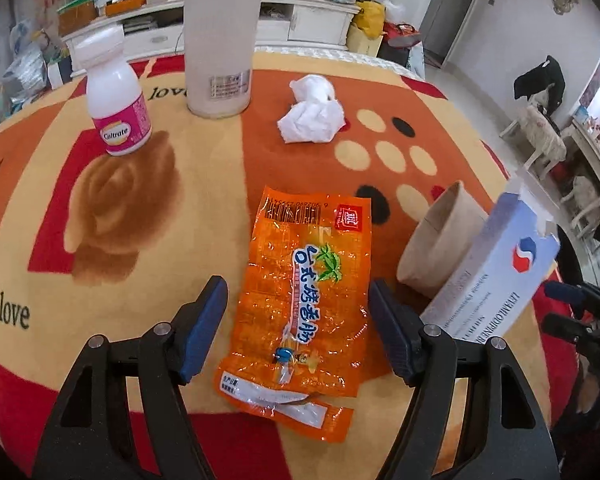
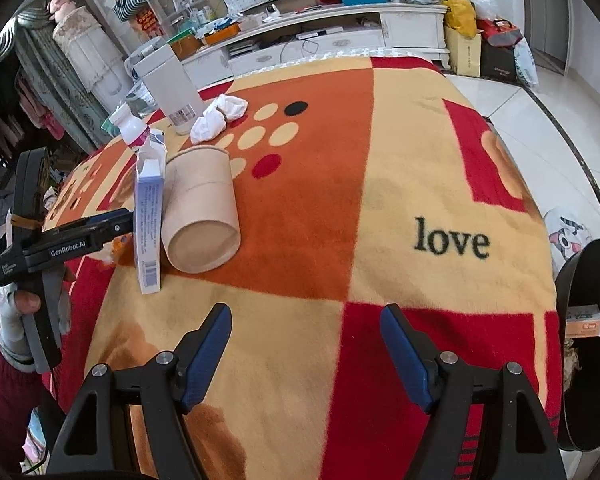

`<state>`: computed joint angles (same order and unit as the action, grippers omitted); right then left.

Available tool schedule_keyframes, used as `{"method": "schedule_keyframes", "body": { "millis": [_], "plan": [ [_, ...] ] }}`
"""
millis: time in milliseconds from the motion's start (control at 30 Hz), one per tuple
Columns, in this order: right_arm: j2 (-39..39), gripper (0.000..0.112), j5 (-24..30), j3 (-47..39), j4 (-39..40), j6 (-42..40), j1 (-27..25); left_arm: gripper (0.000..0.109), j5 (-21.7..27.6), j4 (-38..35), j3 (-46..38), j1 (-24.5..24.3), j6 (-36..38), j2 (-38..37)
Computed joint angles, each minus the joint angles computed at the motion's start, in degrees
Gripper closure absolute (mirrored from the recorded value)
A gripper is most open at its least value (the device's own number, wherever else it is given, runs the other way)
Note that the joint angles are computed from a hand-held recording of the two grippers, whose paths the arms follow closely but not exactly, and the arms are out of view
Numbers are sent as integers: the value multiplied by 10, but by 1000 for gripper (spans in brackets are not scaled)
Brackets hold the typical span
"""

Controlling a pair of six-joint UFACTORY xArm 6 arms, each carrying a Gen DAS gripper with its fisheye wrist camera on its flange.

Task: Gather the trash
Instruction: 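Grasp the orange sausage snack bag with the left tool while the right tool grasps the white-blue medicine box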

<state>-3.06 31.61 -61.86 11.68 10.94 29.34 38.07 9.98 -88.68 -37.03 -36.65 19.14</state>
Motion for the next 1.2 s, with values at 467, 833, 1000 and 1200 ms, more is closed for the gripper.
{"method": "schedule_keyframes", "body": {
  "millis": [467, 833, 1000, 1200],
  "plan": [
    [41, 37, 13, -65, 12, -14, 30, 44, 10, 8, -6, -8, 2, 7],
    [85, 37, -2, -128, -36, 4, 47, 55, -16, 27, 62, 4, -41, -53],
    [146, 39, 26, -215, -125, 52, 52, 55, -24, 42, 120, 12, -66, -106],
    [271, 39, 80, -391, -106, 3, 73, 55, -35, 77, 199, 25, -123, -181]
  ]
}}
